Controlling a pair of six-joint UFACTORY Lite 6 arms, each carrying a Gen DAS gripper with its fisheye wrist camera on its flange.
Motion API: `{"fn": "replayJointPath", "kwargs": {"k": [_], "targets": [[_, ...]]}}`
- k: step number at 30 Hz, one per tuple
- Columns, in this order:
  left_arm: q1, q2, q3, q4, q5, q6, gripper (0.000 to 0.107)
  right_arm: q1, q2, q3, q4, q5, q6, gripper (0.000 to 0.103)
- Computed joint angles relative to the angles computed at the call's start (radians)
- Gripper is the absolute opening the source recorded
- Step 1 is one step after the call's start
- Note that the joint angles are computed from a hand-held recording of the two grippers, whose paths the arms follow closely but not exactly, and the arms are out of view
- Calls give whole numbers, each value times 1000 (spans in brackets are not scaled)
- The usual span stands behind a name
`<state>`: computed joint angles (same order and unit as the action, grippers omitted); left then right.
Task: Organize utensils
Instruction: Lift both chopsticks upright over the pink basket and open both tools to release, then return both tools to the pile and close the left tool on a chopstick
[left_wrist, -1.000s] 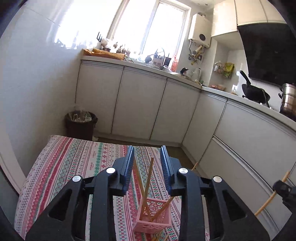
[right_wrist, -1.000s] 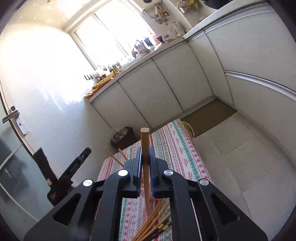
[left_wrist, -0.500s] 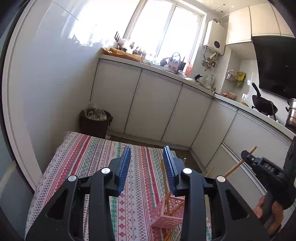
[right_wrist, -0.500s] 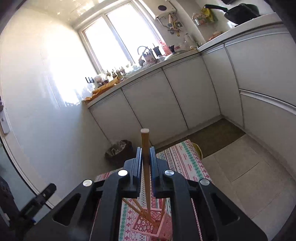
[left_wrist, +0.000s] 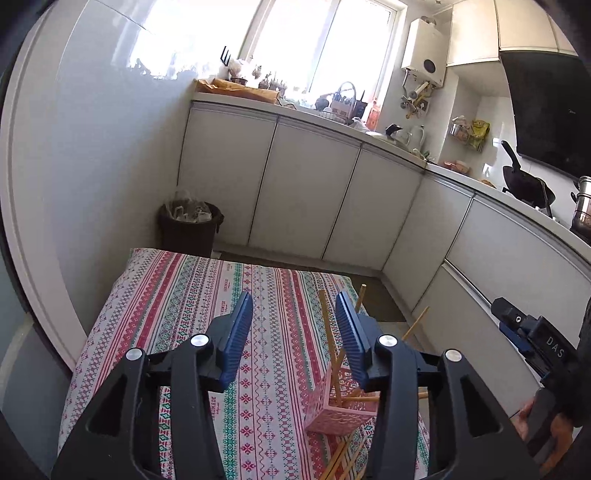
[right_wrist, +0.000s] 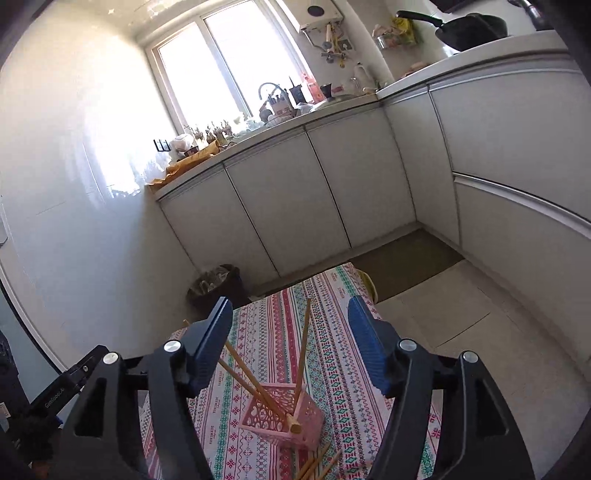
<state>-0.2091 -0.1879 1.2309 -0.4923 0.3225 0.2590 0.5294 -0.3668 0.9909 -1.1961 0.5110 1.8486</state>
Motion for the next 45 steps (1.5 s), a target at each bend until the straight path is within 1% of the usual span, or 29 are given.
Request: {"fn": "replayJointPath", "kwargs": {"k": [2, 6, 8, 9, 12, 14, 16, 21, 25, 27, 29, 31, 32, 36, 38, 40, 42, 45], "targets": [[-14, -13, -16, 31, -2, -35, 58, 17, -31, -28, 25, 14, -10, 71], [-41, -46, -53, 98, -4, -98, 68, 60, -76, -78, 54, 42, -5, 75], [-49, -68, -80, 113, -9, -119, 72, 83, -99, -101, 54, 56, 7, 79], [-51, -70, -82, 112, -6, -121, 73, 104, -110, -113, 49, 72, 20, 80], [-66, -90, -104, 127, -4, -139, 80, 161, -136, -133, 41, 120, 40, 88], [-77, -110, -125, 134, -8, -148, 90, 199, -151, -145, 30, 154, 58, 94], [-92, -130, -146, 148, -22, -171, 96, 221, -153, -144, 34, 171, 52, 96], [-119, -145, -163, 182, -5, -186, 96, 277, -142, -140, 62, 212, 11, 96], [-145, -127, -166, 247, 29, -210, 96, 345, -186, -188, 75, 290, 42, 96], [-163, -92, -155, 315, 69, -238, 96, 375, -233, -238, 116, 336, 42, 96], [-197, -23, -126, 385, 132, -261, 96, 399, -282, -302, 173, 378, 35, 96], [-249, 60, -103, 508, 193, -341, 96, 392, -324, -371, 250, 392, 14, 96], [-273, 103, -97, 558, 216, -378, 96, 372, -339, -404, 297, 379, -8, 96], [-339, 262, -94, 678, 256, -475, 96, 176, -353, -497, 539, 202, -245, 96], [-353, 325, -101, 735, 243, -526, 96, 145, -361, -522, 586, 176, -298, 96], [-347, 380, -93, 720, 234, -521, 95, 112, -375, -536, 642, 148, -358, 96], [-337, 434, -65, 698, 235, -510, 91, 64, -393, -551, 722, 113, -442, 96], [-317, 487, -24, 677, 240, -508, 86, 17, -419, -562, 811, 95, -542, 96]]}}
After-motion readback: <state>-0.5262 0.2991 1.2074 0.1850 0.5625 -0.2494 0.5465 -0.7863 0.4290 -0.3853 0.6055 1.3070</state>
